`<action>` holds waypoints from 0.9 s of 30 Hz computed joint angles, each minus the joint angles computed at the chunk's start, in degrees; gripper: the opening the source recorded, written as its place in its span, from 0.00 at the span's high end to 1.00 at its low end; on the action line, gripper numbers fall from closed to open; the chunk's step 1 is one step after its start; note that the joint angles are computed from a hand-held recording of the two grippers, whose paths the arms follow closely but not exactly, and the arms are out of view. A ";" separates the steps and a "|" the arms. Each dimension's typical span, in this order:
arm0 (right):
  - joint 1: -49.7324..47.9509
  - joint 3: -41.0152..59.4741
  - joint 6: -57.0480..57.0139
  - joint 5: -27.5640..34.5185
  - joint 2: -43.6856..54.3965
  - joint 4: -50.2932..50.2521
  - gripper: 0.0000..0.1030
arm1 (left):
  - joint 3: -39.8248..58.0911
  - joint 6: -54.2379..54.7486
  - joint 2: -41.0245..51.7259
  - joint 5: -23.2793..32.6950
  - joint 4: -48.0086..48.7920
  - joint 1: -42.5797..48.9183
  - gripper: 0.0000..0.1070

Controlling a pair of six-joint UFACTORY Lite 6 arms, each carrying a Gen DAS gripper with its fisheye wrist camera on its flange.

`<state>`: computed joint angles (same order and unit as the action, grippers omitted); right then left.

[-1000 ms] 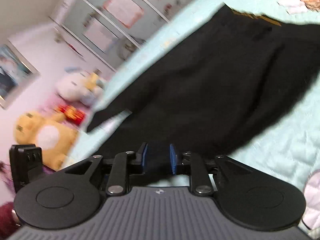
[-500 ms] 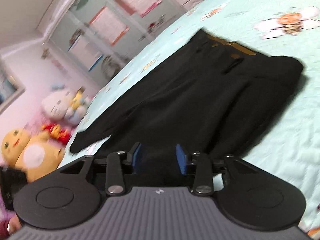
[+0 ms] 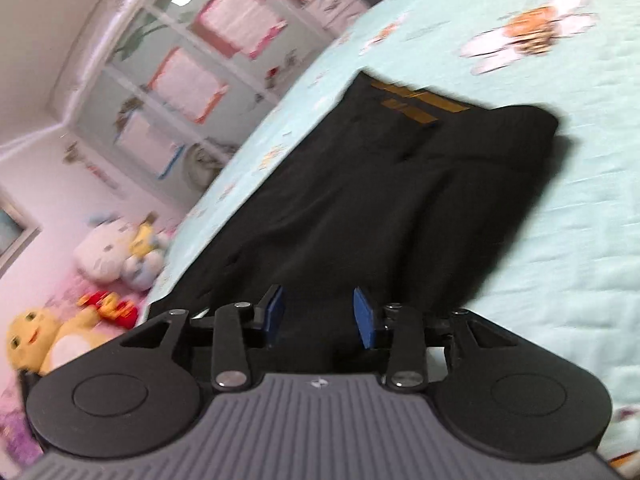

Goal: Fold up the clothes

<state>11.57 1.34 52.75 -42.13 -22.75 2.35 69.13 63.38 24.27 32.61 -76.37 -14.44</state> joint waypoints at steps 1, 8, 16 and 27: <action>2.16 1.85 -0.22 -1.20 2.36 0.45 0.61 | 0.16 -2.08 0.73 -1.57 1.69 0.24 0.31; 8.72 15.87 -4.56 -1.75 23.19 1.04 0.64 | -3.89 -1.58 -3.01 2.34 1.79 7.14 0.32; 12.35 18.51 -12.42 6.72 20.63 9.81 0.63 | -10.20 8.00 -8.26 8.85 -0.34 33.71 0.32; 11.76 21.08 -10.14 13.10 19.92 11.67 0.63 | 20.54 -2.16 23.77 34.93 3.37 74.64 0.60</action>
<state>23.33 22.42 42.61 -29.03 -2.83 14.01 89.67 61.22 48.04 67.54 -73.00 60.20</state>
